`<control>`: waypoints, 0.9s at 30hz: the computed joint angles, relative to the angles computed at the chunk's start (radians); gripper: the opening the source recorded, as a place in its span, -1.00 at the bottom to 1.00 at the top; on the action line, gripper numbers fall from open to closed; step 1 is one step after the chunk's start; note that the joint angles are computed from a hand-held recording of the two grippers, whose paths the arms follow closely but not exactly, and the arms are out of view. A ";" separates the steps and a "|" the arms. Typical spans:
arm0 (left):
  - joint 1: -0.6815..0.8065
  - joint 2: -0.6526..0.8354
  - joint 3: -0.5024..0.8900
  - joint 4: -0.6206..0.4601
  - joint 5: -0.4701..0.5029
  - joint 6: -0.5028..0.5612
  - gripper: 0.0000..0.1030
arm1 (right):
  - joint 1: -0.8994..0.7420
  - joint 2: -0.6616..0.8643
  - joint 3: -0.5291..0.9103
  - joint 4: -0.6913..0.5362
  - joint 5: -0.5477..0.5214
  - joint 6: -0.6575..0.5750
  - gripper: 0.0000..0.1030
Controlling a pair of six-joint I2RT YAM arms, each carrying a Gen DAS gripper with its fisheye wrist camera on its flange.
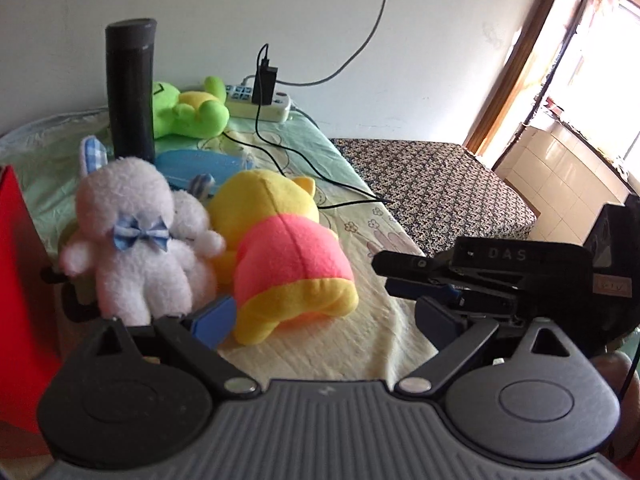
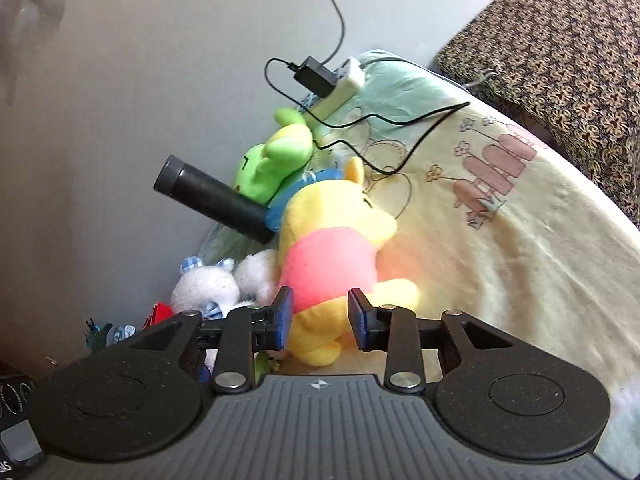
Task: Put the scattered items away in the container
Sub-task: 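Move both grippers to the yellow Pooh plush and grasp it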
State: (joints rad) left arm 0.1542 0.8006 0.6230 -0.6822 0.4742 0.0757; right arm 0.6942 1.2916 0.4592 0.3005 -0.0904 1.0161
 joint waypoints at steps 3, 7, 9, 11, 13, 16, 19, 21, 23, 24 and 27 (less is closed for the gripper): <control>-0.072 0.090 -0.002 0.108 -0.058 -0.119 0.86 | -0.093 0.047 -0.002 0.029 -0.096 0.011 -0.19; -0.133 0.192 0.005 0.186 -0.129 -0.184 0.86 | -0.193 0.146 0.034 0.081 -0.195 0.015 -0.07; -0.138 0.228 0.007 0.202 -0.129 -0.207 0.86 | -0.232 0.224 0.068 0.123 -0.263 0.033 0.02; -0.149 0.249 0.009 0.215 -0.141 -0.219 0.86 | -0.255 0.303 0.107 0.160 -0.311 0.056 0.03; -0.168 0.269 0.016 0.225 -0.167 -0.219 0.86 | -0.258 0.374 0.153 0.176 -0.335 0.069 0.03; -0.189 0.302 0.025 0.240 -0.195 -0.215 0.87 | -0.248 0.467 0.221 0.180 -0.352 0.075 0.03; -0.204 0.349 0.026 0.269 -0.221 -0.207 0.87 | -0.238 0.553 0.271 0.216 -0.380 0.109 0.03; -0.209 0.382 0.028 0.287 -0.227 -0.205 0.87 | -0.231 0.593 0.293 0.247 -0.392 0.132 0.03; -0.212 0.417 0.036 0.303 -0.226 -0.206 0.90 | -0.227 0.616 0.312 0.263 -0.402 0.124 0.02; -0.214 0.432 0.040 0.309 -0.223 -0.208 0.90 | -0.227 0.622 0.317 0.266 -0.407 0.114 -0.01; -0.239 0.449 0.048 0.316 -0.228 -0.211 0.90 | -0.251 0.644 0.307 0.326 -0.467 0.135 -0.28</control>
State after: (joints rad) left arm -0.0850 1.2500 0.6711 -0.3664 0.2465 -0.1353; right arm 0.4436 1.9352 0.7658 0.6267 -0.5578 1.1513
